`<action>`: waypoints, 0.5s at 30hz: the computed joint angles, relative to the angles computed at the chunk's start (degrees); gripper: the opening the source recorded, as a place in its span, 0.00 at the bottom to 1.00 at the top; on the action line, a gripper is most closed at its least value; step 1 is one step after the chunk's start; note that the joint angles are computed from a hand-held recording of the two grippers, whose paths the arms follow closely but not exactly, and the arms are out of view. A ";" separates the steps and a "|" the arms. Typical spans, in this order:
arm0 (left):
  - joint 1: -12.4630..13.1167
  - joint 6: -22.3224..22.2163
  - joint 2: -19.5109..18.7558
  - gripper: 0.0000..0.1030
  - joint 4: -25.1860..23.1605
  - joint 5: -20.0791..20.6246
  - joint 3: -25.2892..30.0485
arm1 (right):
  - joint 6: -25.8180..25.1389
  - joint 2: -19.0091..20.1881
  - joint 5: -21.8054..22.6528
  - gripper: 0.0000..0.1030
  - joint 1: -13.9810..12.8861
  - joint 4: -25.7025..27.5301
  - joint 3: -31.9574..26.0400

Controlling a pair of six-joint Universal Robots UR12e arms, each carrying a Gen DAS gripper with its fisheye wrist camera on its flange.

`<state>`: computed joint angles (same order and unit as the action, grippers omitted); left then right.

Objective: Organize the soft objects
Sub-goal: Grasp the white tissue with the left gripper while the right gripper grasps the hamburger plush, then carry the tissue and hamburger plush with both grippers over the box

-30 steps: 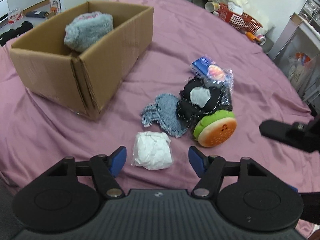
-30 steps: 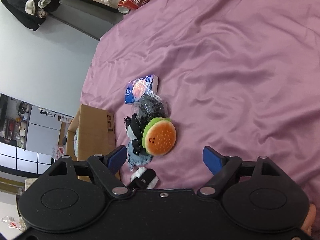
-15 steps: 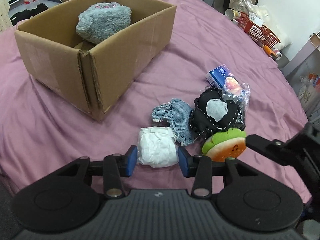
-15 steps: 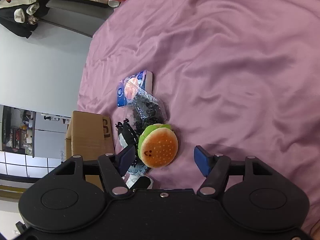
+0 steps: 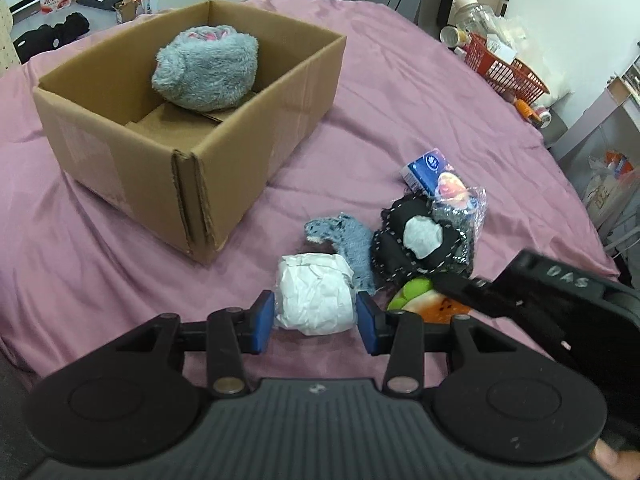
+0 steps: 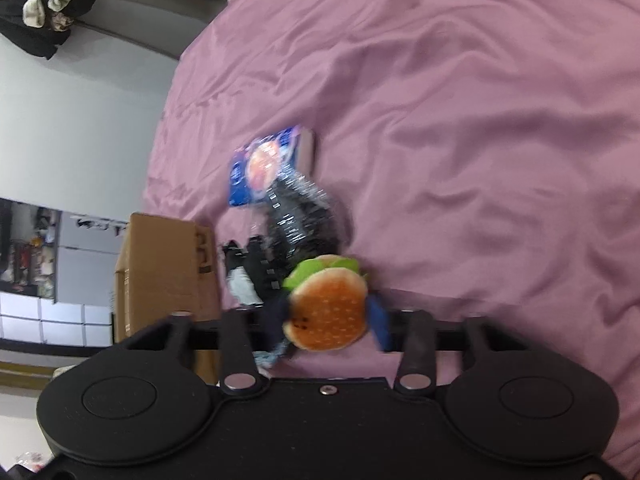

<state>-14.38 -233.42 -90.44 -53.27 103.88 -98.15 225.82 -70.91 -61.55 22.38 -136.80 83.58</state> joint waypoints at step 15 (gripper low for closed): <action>-0.88 3.93 3.05 0.41 2.17 0.58 -0.55 | -1.38 -4.73 -4.03 0.27 0.40 -4.02 3.60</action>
